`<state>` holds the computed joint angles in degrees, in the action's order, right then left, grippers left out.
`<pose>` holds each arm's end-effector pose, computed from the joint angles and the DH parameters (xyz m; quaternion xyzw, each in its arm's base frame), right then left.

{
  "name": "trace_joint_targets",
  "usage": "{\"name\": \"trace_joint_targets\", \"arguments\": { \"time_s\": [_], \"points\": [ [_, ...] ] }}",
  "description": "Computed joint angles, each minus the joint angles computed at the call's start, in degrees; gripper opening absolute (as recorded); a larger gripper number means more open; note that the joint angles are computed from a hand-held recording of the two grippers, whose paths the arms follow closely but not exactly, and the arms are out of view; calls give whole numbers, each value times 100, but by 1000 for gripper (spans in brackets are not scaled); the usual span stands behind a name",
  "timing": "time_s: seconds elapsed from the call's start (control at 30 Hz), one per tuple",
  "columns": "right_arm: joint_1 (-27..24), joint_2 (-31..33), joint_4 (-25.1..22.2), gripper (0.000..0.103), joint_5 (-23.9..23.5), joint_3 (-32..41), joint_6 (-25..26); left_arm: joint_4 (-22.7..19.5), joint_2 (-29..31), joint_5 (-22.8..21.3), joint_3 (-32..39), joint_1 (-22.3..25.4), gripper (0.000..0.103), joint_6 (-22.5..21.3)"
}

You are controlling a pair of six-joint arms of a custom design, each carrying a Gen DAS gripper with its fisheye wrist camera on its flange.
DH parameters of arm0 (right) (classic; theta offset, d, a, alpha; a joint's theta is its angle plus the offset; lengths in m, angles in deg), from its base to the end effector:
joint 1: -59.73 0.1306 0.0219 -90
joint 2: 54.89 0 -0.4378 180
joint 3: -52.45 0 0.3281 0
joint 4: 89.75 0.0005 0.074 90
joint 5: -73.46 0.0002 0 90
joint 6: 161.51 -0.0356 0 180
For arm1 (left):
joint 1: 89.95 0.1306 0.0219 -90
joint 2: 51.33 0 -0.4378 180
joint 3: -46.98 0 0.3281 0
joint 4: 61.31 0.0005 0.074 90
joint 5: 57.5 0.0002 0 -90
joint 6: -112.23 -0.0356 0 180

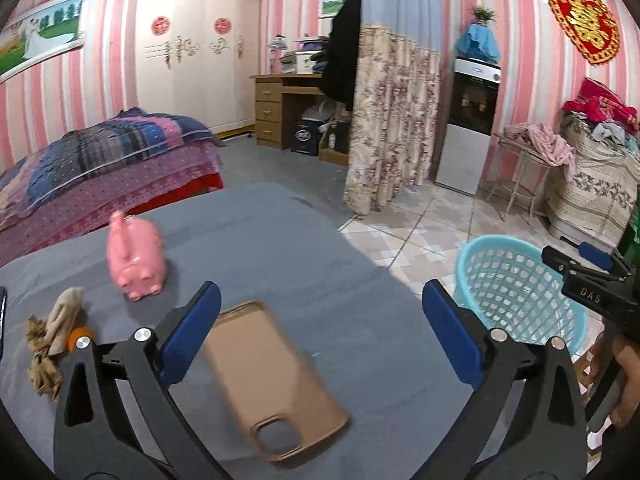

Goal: Collect trash
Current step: 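Move both tools back over the table toward the remaining trash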

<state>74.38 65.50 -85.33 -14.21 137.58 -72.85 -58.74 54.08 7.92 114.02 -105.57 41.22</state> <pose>0.5861 0.1512 0.2625 -0.0908 0.8648 0.0511 0.4912 0.4677 -0.1159 0.2866 -0.1225 0.8666 0.0485 0.4813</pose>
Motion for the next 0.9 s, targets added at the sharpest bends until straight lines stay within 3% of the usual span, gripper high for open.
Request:
{"name": "trace_joint_targets", "arguments": {
  "time_s": [0.23,0.37,0.9],
  "points": [
    [302,-199,158,89,-102,-271,264,-84,-341,-127,-583,296,97,380],
    [499,-335,371,97,-230,-516,224,-39,-577,-279,-949,428,97,557],
    [1355,-459,464,97,-472,-834,369,36,-1439,-426,-2150,1182,97,753]
  ]
}}
